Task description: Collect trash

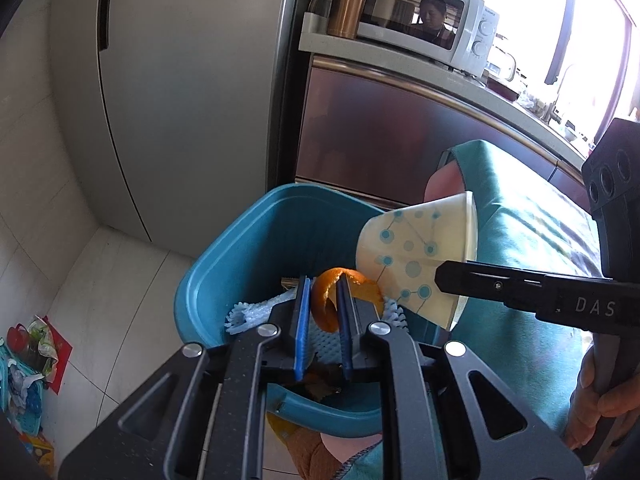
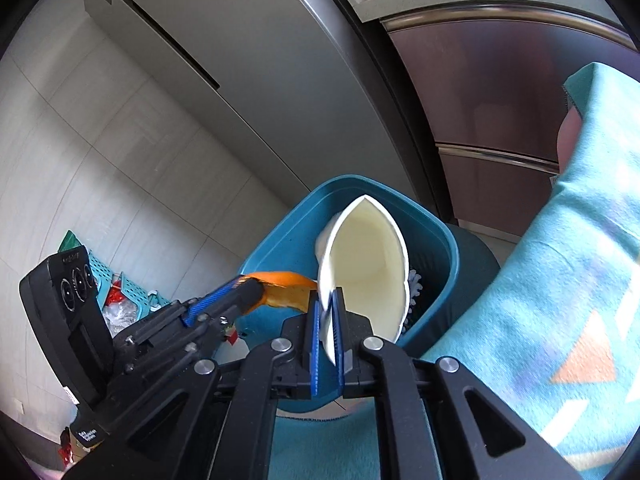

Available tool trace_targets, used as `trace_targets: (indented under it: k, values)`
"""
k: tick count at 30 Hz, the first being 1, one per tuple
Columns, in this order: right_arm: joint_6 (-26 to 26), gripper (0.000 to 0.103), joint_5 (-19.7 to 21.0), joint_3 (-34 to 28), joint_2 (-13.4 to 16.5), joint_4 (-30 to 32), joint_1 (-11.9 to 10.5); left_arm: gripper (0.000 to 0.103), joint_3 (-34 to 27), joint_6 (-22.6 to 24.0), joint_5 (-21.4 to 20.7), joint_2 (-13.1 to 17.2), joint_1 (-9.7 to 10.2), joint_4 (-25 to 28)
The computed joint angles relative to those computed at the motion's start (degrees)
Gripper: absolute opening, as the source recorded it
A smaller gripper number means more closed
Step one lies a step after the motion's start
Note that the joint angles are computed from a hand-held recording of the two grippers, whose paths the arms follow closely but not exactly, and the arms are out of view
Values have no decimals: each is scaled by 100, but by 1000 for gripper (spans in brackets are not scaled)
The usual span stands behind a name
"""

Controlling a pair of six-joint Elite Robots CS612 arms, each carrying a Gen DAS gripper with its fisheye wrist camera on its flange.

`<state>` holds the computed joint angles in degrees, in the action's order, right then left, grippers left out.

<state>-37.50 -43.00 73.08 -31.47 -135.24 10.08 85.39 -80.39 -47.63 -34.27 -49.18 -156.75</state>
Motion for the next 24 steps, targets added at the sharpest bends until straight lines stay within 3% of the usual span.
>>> trace_targets:
  k: [4,7,13,14,16,22,24]
  values:
    - [49,13,-24,3,3,-38,11,18,-70,26,-119,87,54,-65]
    - [58,15,26,59,-19,-82,-6,27,-66,34,-136,116,63,-185]
    - [40,28,202,321,-130,-378,-131,39,9,286,120,102,-37,-474]
    - [21,30,237,433,-180,-539,-166,41,21,331,201,94,-69,-507]
    - [31,46,283,628,-253,-927,-235,46,44,450,384,76,-139,-616]
    - [477,72,330,1370,-500,-2771,-543,81,48,942,1064,54,-400,-967]
    - [764,83,250,1605,-536,-3571,-655,98,-11,971,1299,65,-483,-924]
